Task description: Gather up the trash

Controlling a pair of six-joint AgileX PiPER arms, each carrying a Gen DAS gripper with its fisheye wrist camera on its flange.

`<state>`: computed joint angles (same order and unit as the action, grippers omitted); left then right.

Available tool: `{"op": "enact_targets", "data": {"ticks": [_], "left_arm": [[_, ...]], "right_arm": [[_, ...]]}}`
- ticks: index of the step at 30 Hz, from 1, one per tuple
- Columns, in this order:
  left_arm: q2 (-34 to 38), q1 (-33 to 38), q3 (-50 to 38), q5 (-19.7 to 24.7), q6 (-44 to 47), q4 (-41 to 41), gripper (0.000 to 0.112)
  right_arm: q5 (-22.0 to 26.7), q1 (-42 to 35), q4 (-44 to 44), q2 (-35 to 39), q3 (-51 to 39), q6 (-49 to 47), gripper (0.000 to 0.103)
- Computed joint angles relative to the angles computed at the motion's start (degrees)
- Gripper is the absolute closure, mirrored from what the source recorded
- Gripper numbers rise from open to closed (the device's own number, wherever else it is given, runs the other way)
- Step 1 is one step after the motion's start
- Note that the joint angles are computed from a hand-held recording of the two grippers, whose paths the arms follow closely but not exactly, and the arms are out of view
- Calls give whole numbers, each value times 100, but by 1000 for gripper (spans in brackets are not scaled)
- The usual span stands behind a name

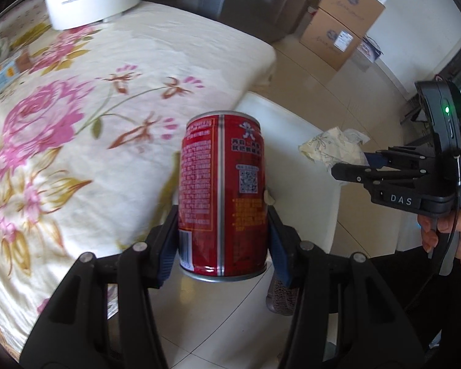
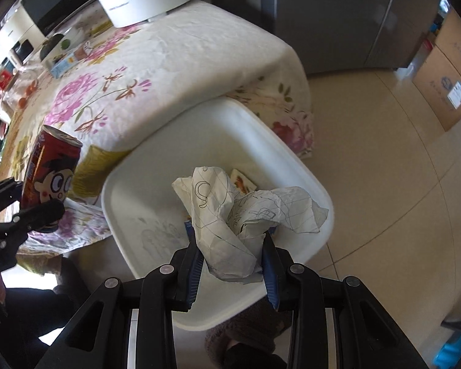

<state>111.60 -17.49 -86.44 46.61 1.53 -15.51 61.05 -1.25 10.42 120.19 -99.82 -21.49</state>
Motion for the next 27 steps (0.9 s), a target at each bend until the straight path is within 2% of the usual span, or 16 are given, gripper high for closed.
{"op": "enact_targets", "data": {"ticks": [8, 9, 10, 12, 24, 25, 27], "left_arm": [[530, -317, -519, -205, 108, 111, 58], [560, -332, -576, -190, 61, 184, 53], [569, -346, -610, -184, 5, 262, 42], [451, -378, -503, -350, -188, 493, 28], [-17, -42, 36, -471, -614, 987, 27], [-67, -6, 104, -480, -618, 997, 27], [-148, 59, 215, -495, -661, 1026, 27]], "right_arm": [[58, -132, 17, 40, -84, -27, 67], [65, -133, 20, 40, -89, -42, 67], [67, -131, 20, 38, -88, -55, 67], [67, -93, -4, 56, -103, -31, 67], [63, 17, -85, 91, -161, 111, 67], [76, 15, -80, 90, -171, 132, 63], [92, 14, -63, 82, -190, 179, 50]]}}
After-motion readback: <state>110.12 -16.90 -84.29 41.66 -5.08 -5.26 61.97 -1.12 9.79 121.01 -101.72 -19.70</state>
